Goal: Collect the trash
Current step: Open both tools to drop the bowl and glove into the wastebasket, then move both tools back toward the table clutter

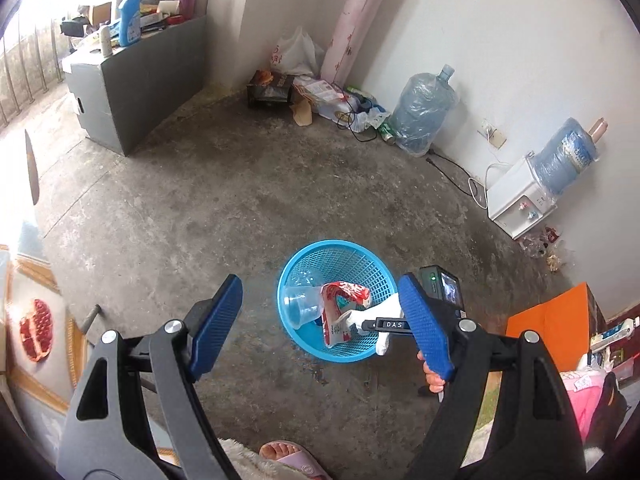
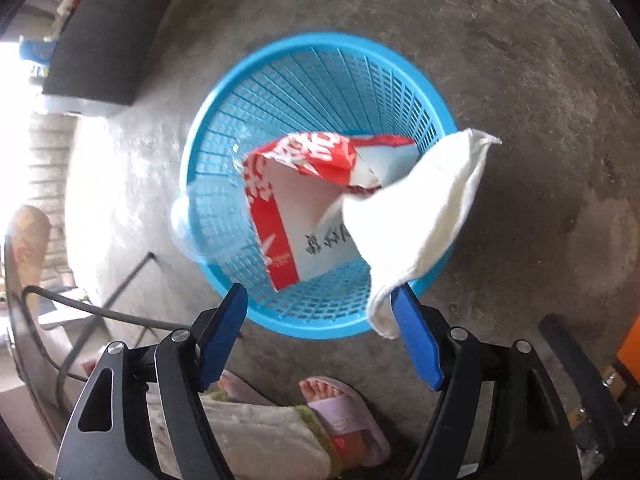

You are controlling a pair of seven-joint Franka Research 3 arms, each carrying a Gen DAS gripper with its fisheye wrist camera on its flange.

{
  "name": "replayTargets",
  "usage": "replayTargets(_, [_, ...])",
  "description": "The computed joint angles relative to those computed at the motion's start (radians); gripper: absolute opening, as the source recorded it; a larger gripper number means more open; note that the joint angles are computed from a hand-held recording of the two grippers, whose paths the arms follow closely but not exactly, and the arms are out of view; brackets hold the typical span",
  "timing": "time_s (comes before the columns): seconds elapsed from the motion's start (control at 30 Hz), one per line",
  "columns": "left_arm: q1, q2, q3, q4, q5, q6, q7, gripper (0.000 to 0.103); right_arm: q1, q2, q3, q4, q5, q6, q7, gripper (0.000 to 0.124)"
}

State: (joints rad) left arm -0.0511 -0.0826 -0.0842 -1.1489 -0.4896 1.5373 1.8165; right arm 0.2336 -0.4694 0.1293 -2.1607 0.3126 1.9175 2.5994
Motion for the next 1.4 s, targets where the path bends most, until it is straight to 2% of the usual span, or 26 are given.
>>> replayTargets(0.13, [0.041,-0.035,0.053,0.002,-0.027,-0.031,0.029,0.076,0.009,0.040,-0.025,0.040,0.039,-0.073,-0.025,0.072])
replayTargets(0.23, [0.070,-0.061,0.090,-0.010,-0.045,-0.039,0.060,0.076,0.011,0.117,-0.032,0.163,0.011,-0.183,-0.071,0.072])
replayTargets(0.27, [0.078,-0.067,0.102,-0.011,-0.052,-0.041,0.065,0.076,0.010,0.134,-0.028,0.202,-0.011,-0.192,-0.088,0.072])
replayTargets(0.33, [0.094,-0.088,0.126,-0.035,-0.069,-0.031,0.081,0.076,0.010,0.132,-0.028,0.230,-0.016,-0.124,-0.133,0.074])
replayTargets(0.43, [0.110,-0.107,0.154,-0.052,-0.089,-0.017,0.090,0.077,-0.003,0.113,-0.024,0.209,0.041,0.010,-0.197,0.086])
replayTargets(0.47, [0.114,-0.111,0.163,-0.057,-0.096,-0.013,0.090,0.077,-0.013,0.128,-0.019,0.221,0.047,-0.011,-0.210,0.087])
replayTargets(0.5, [0.118,-0.114,0.172,-0.060,-0.103,-0.015,0.088,0.077,0.012,0.161,-0.040,0.256,0.016,-0.087,-0.190,0.087])
replayTargets(0.53, [0.122,-0.118,0.181,-0.062,-0.113,-0.019,0.087,0.077,0.005,0.196,-0.031,0.300,-0.027,-0.189,-0.151,0.086])
replayTargets(0.57, [0.126,-0.118,0.190,-0.062,-0.125,-0.024,0.087,0.077,0.020,0.206,-0.037,0.310,-0.068,-0.235,-0.107,0.085])
replayTargets(0.6, [0.131,-0.119,0.201,-0.060,-0.135,-0.028,0.092,0.077,0.000,0.184,-0.020,0.284,-0.066,-0.226,-0.096,0.084])
replayTargets(0.7, [0.145,-0.139,0.220,-0.080,-0.145,-0.014,0.114,0.077,0.000,0.107,-0.013,0.192,-0.025,-0.038,-0.067,0.082])
replayTargets(0.77, [0.152,-0.147,0.232,-0.086,-0.145,-0.004,0.125,0.077,0.002,0.115,0.014,0.209,-0.066,0.017,-0.050,0.071])
replayTargets(0.8, [0.155,-0.149,0.239,-0.085,-0.145,0.000,0.128,0.077,0.006,0.134,0.028,0.234,-0.098,0.021,-0.046,0.068])
replayTargets(0.87, [0.161,-0.155,0.252,-0.088,-0.148,0.004,0.133,0.077,0.021,0.197,0.049,0.297,-0.151,0.034,-0.047,0.052])
replayTargets(0.97, [0.173,-0.159,0.270,-0.081,-0.145,0.006,0.128,0.077,0.053,0.298,0.066,0.392,-0.242,0.041,-0.044,0.037])
replayTargets(1.07, [0.187,-0.153,0.286,-0.064,-0.135,0.005,0.124,0.077,0.085,0.380,0.060,0.456,-0.333,0.056,-0.011,0.027])
replayTargets(1.17, [0.206,-0.145,0.302,-0.042,-0.126,-0.001,0.126,0.077,0.104,0.409,0.032,0.425,-0.355,0.111,0.006,0.024])
replayTargets(1.2, [0.213,-0.142,0.307,-0.034,-0.123,-0.002,0.127,0.077,0.109,0.420,0.024,0.415,-0.343,0.101,-0.003,0.023])
replayTargets(1.23, [0.221,-0.136,0.313,-0.023,-0.122,-0.004,0.128,0.077,0.113,0.440,0.017,0.423,-0.329,0.056,-0.026,0.020])
replayTargets(1.33, [0.250,-0.124,0.331,0.002,-0.123,-0.002,0.131,0.077,0.137,0.519,0.008,0.495,-0.354,-0.193,-0.087,0.015])
replayTargets(1.4, [0.270,-0.125,0.340,-0.001,-0.121,0.011,0.140,0.077,0.146,0.477,-0.002,0.436,-0.351,-0.183,-0.089,0.014])
